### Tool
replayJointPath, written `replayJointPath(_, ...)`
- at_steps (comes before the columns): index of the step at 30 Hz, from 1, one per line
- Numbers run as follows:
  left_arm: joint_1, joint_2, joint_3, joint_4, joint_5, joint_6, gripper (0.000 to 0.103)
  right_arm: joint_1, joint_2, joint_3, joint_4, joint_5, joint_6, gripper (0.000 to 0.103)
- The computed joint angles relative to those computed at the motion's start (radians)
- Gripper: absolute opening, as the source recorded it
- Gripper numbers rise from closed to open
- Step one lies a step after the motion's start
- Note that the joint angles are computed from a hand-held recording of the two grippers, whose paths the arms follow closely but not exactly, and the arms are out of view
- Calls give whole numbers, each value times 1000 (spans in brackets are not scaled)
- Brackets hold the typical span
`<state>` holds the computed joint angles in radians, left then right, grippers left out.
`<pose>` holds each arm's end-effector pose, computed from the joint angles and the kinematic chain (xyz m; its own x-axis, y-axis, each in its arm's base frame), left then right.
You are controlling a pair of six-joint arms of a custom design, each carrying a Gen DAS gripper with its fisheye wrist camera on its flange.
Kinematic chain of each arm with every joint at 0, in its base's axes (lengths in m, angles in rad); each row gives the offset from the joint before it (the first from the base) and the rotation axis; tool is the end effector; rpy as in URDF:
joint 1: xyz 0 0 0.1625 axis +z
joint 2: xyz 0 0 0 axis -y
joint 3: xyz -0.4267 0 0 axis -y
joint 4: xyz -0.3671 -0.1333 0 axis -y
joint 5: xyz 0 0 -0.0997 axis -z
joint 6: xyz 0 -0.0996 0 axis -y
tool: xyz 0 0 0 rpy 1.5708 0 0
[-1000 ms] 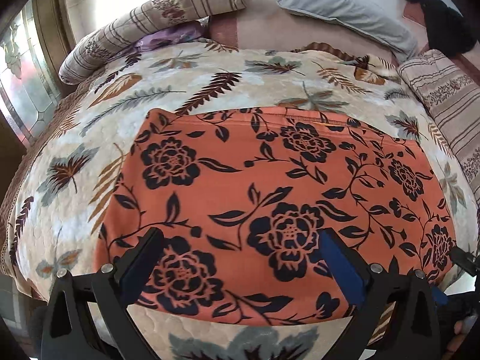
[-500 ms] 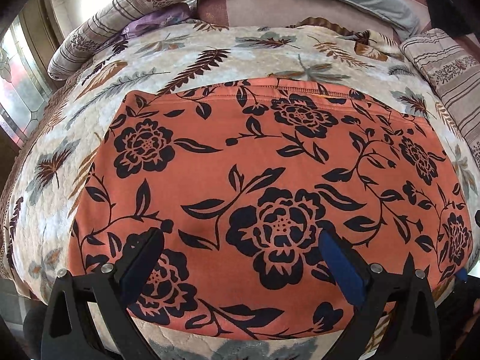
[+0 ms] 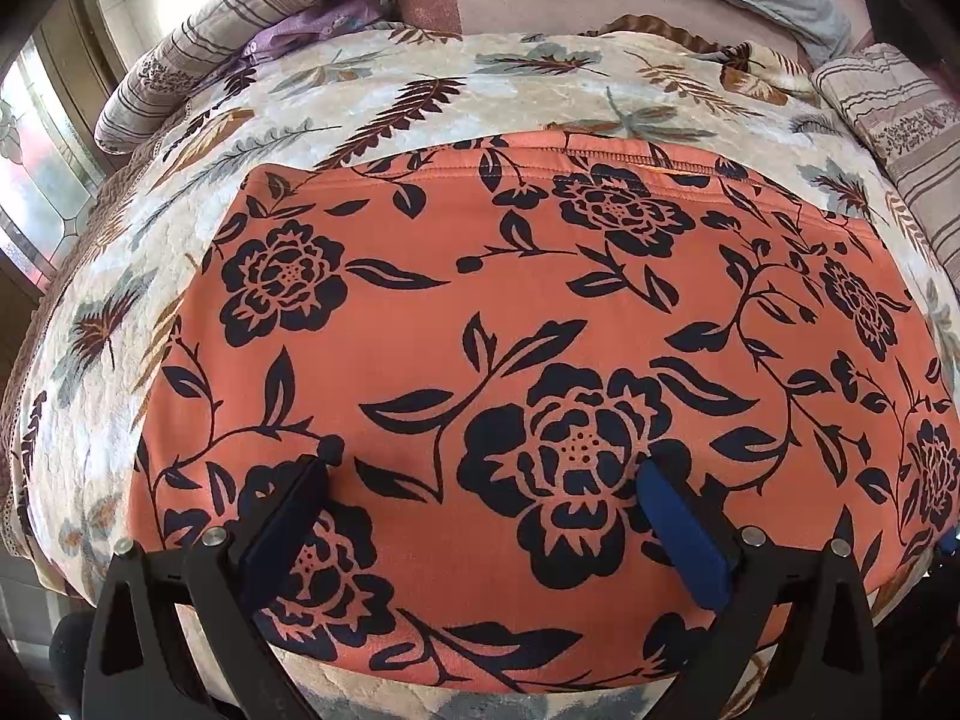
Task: Fold small clothes
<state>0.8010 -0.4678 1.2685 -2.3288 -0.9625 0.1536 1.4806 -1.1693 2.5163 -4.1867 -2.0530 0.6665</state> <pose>-0.3733 -0.6584 0.0055 -0.4591 0.6915 -0.5577 0.7747 0.6189 0.1295 0.0541 -0.3685 0.2663 -0.6456 0.5924 -0.4819 0.5419 -0.0892 -0.8357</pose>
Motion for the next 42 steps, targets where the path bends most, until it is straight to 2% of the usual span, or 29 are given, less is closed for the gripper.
replayJointPath(12,1,-4,-3,9,-2,-7,103,-10,7,13,-32,17,6,85)
replayJointPath(14,-3,-19,14,-21,-10,-9,103,-10,7,14,-32,16,4,85)
replayJointPath(17,-10,-33,46,-102,-34,29,103,6,4,6,-15,-15,-9,85)
replayJointPath(20,-4,0,34,-50,-23,49,103,25,3,-8,4,-49,-21,85)
replayJointPath(23,1,-6,57,-101,-38,79,103,23,2,-8,6,-48,-10,85)
replayJointPath(25,0,-17,38,-62,-56,48,103,26,-5,-13,26,-58,-2,85)
replayJointPath(27,0,-45,70,-156,-87,75,103,34,-24,-20,68,-58,32,87)
replayJointPath(29,2,-58,94,-225,-99,94,103,64,-29,-47,91,-95,-8,86)
replayJointPath(31,14,-29,64,-139,-99,82,103,73,-32,-69,136,-129,-19,86)
replayJointPath(32,20,1,55,-122,-73,107,103,61,-39,-73,172,-127,-3,86)
replayJointPath(33,19,-4,57,-148,-87,142,103,44,-44,-73,204,-117,19,85)
replayJointPath(35,13,-17,55,-122,-85,125,103,37,-42,-81,209,-118,22,78)
replayJointPath(36,18,-27,40,-90,-113,91,103,50,-56,-95,259,-145,6,46)
replayJointPath(37,24,-43,42,-99,-143,74,103,63,-77,-115,352,-183,7,23)
replayJointPath(39,29,-74,85,-211,-154,81,103,61,-100,-140,468,-211,15,23)
replayJointPath(40,33,-81,91,-232,-152,84,103,51,-102,-143,490,-206,29,23)
replayJointPath(42,43,-60,63,-149,-132,81,103,44,-86,-133,433,-192,55,28)
